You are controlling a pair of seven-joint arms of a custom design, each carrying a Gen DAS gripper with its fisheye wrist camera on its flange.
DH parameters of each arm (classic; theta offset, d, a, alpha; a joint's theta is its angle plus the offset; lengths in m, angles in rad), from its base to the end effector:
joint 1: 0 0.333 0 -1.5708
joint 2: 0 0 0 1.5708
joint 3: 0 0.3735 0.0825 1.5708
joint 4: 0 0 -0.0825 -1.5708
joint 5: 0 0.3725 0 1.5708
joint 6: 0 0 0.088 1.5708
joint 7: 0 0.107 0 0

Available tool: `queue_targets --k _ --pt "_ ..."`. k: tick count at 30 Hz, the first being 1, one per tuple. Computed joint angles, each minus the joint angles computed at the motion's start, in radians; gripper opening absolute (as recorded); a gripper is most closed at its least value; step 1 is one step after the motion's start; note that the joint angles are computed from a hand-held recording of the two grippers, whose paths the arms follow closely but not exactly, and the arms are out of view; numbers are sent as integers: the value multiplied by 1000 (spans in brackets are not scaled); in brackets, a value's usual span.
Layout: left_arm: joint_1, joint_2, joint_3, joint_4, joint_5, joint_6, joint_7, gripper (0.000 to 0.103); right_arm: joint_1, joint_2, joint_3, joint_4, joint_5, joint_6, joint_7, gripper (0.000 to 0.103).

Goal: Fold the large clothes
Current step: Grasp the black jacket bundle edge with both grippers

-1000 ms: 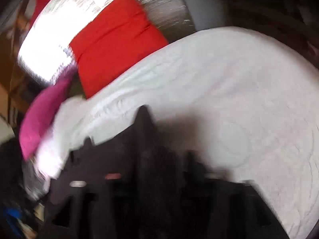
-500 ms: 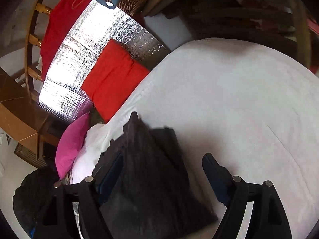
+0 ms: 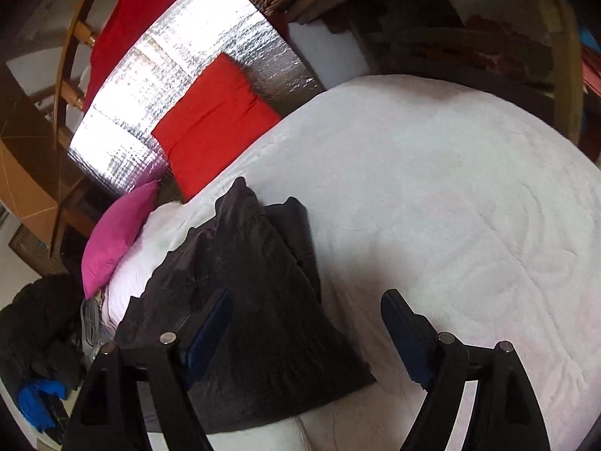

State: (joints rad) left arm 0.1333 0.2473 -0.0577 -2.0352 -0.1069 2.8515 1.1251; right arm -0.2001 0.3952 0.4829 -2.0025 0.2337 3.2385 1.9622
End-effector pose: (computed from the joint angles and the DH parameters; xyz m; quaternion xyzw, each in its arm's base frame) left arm 0.6364 0.0568 0.4513 -0.8531 0.4388 -0.2513 0.1289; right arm 0.6550 0.1235 0.4418 -0.4729 0.7694 -0.0776 0.4224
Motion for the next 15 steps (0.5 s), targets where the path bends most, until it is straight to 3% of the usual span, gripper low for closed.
queue_targets --k 3,4,6,8,9,11,13,15 --pt "28 17 -41 22 -42 20 78 70 29 33 -17 44 -15 -40 -14 78" --pt "54 24 -75 27 -92 27 134 59 48 38 -33 57 -13 -61 -19 75" --pt "80 35 -114 41 -159 26 221 42 98 44 -83 79 -2 -108 -24 56" --pt "63 35 -102 44 -164 22 242 30 152 41 -140 86 7 -133 -20 49" --pt "29 40 -67 50 -119 20 215 29 178 34 -168 87 9 -140 -19 40" --pt "-16 46 -15 57 -47 23 162 23 248 11 -244 79 7 -137 -5 33" --pt "-55 57 32 68 27 19 94 22 343 -21 -347 57 -21 -107 29 30" --pt "-45 75 21 92 43 -24 91 23 407 -33 -422 46 -57 -97 52 30"
